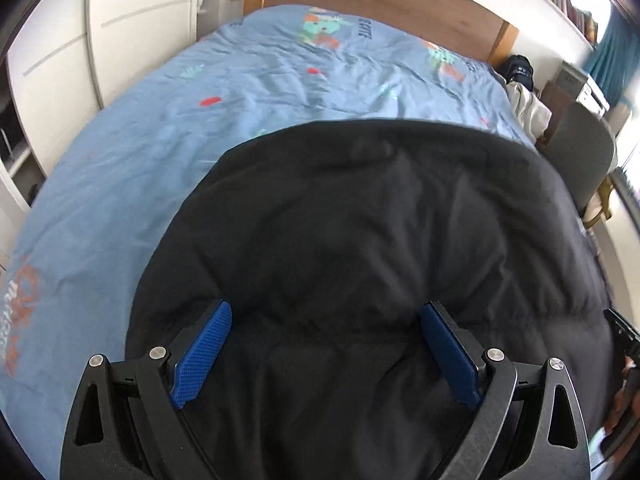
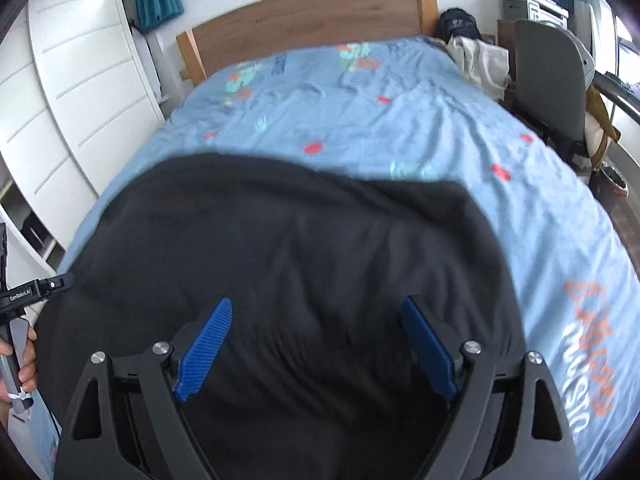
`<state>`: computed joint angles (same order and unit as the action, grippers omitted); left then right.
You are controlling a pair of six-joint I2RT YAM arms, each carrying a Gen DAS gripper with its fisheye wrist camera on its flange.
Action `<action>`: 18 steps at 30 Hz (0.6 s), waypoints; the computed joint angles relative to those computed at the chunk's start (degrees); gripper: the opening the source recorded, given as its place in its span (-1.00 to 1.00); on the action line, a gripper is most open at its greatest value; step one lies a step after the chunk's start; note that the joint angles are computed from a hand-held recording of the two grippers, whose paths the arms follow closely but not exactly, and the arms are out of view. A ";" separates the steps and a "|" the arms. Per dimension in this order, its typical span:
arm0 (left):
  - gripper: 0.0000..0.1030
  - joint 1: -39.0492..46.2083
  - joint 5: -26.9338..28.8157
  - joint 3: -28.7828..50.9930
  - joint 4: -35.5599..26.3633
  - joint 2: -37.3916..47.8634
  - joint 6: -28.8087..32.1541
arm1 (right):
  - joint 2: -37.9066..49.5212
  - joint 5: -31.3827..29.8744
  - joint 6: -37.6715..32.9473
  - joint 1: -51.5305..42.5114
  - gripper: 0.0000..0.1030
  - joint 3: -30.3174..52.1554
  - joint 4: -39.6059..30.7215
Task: Fold large clothes
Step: 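Press both open grippers down on the black coat bundle to flatten it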
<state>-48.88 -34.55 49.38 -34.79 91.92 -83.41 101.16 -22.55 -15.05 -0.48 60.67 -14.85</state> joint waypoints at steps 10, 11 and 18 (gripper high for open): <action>0.84 -6.83 -7.48 3.36 -6.74 5.65 -9.52 | -0.02 -2.41 -3.27 -6.23 0.68 -5.32 4.19; 0.84 -7.17 -7.82 3.57 -7.29 5.96 -10.17 | 0.19 -2.27 -3.32 -6.51 0.68 -5.08 4.09; 0.84 -9.82 -9.37 5.78 -13.17 7.45 -14.68 | -1.79 -0.38 -2.85 -7.73 0.68 -5.76 3.68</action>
